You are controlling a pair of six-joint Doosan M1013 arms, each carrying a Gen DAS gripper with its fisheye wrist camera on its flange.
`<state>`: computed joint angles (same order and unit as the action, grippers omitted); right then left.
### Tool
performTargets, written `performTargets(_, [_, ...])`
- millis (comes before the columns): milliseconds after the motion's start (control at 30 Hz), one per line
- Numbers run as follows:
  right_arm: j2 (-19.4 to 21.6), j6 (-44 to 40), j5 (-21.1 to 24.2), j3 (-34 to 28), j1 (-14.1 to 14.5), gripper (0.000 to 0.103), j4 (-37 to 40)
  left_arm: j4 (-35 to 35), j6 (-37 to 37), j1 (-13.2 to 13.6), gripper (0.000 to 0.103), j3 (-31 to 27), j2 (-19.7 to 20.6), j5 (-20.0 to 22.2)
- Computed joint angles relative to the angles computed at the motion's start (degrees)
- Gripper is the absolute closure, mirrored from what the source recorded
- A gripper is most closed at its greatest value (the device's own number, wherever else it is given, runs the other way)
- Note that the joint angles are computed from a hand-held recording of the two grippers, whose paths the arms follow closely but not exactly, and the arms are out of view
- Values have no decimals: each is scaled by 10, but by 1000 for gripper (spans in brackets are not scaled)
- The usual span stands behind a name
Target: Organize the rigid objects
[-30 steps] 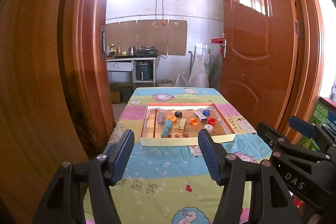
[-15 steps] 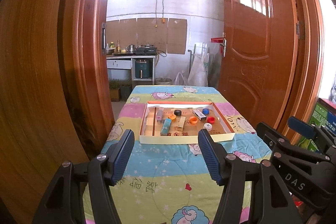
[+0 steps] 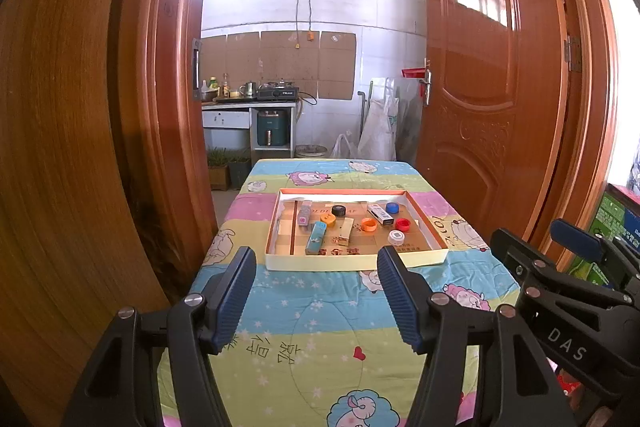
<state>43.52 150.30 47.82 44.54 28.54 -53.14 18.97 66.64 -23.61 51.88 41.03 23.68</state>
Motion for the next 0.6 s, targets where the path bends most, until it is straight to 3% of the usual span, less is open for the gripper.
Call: performTargets(600, [0, 0, 0, 2, 1, 27, 5, -12, 13, 1, 40, 3, 0, -2])
